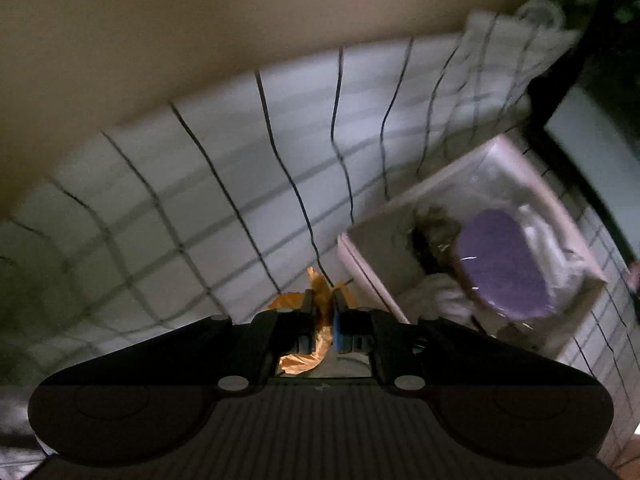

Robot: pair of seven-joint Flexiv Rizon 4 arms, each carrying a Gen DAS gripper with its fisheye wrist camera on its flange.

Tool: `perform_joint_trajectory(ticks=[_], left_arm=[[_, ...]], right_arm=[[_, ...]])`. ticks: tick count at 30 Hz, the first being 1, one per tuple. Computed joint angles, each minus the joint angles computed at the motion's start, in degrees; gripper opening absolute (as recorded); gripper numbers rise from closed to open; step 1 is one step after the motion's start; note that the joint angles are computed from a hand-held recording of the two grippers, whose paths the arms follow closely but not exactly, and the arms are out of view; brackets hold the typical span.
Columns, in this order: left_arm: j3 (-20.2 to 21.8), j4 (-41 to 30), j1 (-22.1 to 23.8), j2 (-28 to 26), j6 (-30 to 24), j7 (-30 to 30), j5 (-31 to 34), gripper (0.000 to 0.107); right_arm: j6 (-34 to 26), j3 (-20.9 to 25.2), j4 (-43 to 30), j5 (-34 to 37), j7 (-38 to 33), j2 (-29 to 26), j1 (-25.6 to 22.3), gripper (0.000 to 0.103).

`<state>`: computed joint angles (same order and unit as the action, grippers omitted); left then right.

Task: Organize soft objects
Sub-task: 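Carry the comb and orange flower over the pink box with both tools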

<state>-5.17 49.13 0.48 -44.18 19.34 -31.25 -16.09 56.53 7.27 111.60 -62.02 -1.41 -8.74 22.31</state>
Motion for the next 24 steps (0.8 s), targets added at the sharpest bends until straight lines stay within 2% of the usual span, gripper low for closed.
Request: perform_joint_trajectory(ticks=[5,9,12,14,18,24], left_arm=[[-3.11,11.72,4.43,10.94,4.85,7.14,-8.45,0.010],[-4.11,17.25,5.65,16.96,5.93,11.12,-16.08,0.010],[-4.05,19.47,5.65,20.14,4.15,12.65,-20.47,0.010],[-3.69,20.52,5.09,21.53,2.94,12.98,-22.14,0.010],[-2.88,24.40,2.64,22.68,4.65,11.88,-23.75,0.010],[-2.86,29.25,0.35,19.27,7.83,7.47,-25.15,0.010]], right_arm=[[-4.12,0.45,-0.94,-4.10,2.02,1.99,0.66,0.023],[-7.24,1.28,-1.76,-6.71,1.80,3.39,0.74,0.023],[-9.48,1.84,-2.14,-8.50,2.41,4.63,0.55,0.024],[-10.68,2.20,-2.25,-9.94,2.70,5.56,0.28,0.024],[-12.40,2.93,-2.25,-11.89,3.15,7.21,-0.52,0.024],[-8.04,2.53,-2.19,-7.80,3.20,5.48,-2.20,0.024]])
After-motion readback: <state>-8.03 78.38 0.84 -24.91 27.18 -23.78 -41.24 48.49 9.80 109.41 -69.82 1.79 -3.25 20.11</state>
